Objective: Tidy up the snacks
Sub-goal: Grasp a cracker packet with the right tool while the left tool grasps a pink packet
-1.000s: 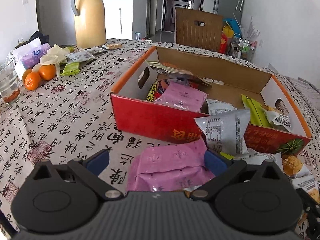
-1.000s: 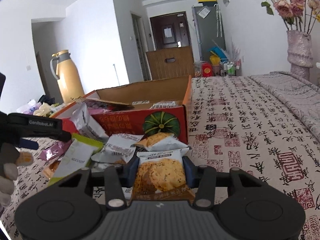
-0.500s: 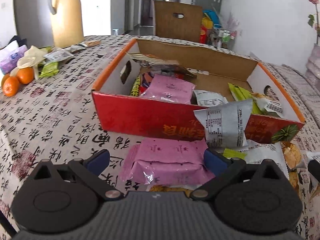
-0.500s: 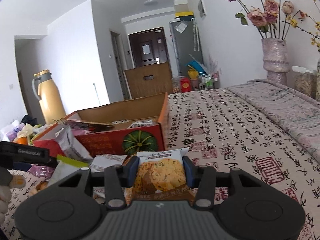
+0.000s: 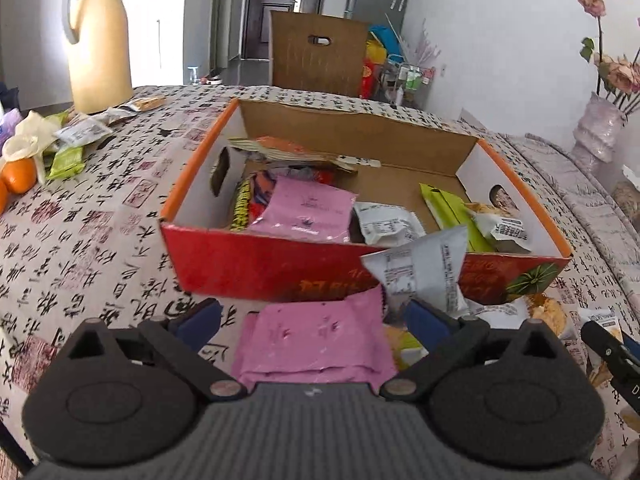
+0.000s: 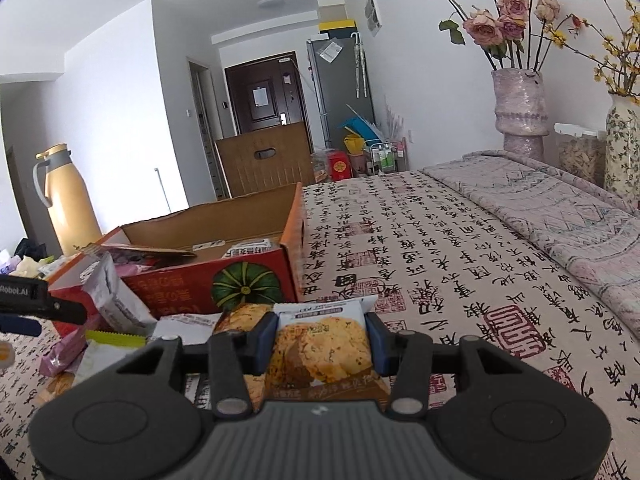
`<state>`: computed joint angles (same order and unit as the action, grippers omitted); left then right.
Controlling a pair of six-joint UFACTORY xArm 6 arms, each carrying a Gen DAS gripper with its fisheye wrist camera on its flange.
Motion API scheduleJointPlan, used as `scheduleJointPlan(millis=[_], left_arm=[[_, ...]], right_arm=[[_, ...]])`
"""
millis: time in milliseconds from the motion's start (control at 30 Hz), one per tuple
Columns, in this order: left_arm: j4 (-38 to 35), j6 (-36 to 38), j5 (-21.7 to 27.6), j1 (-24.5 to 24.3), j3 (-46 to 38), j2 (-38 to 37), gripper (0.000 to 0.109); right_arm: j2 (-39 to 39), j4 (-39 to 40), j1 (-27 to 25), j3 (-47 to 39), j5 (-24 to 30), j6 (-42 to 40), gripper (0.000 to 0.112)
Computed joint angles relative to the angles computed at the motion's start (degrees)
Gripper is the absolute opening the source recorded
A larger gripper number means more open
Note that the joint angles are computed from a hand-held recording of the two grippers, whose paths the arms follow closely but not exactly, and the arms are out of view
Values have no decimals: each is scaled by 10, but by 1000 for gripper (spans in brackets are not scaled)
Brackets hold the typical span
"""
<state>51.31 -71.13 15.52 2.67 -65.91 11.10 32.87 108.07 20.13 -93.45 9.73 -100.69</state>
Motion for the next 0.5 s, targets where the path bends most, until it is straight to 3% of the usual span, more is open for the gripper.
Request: scheduleJointPlan(millis=[267, 433, 500], left_arm=[[-112, 71, 47, -8, -23, 28, 102], [-172, 98, 24, 2, 3, 23, 97], [-170, 98, 9, 5, 13, 17, 88]], right_arm=[[0, -5, -3, 2, 10, 6, 46], [-2, -7, -5, 5, 19, 10, 46], [-2, -9, -5, 6, 20, 12, 46]])
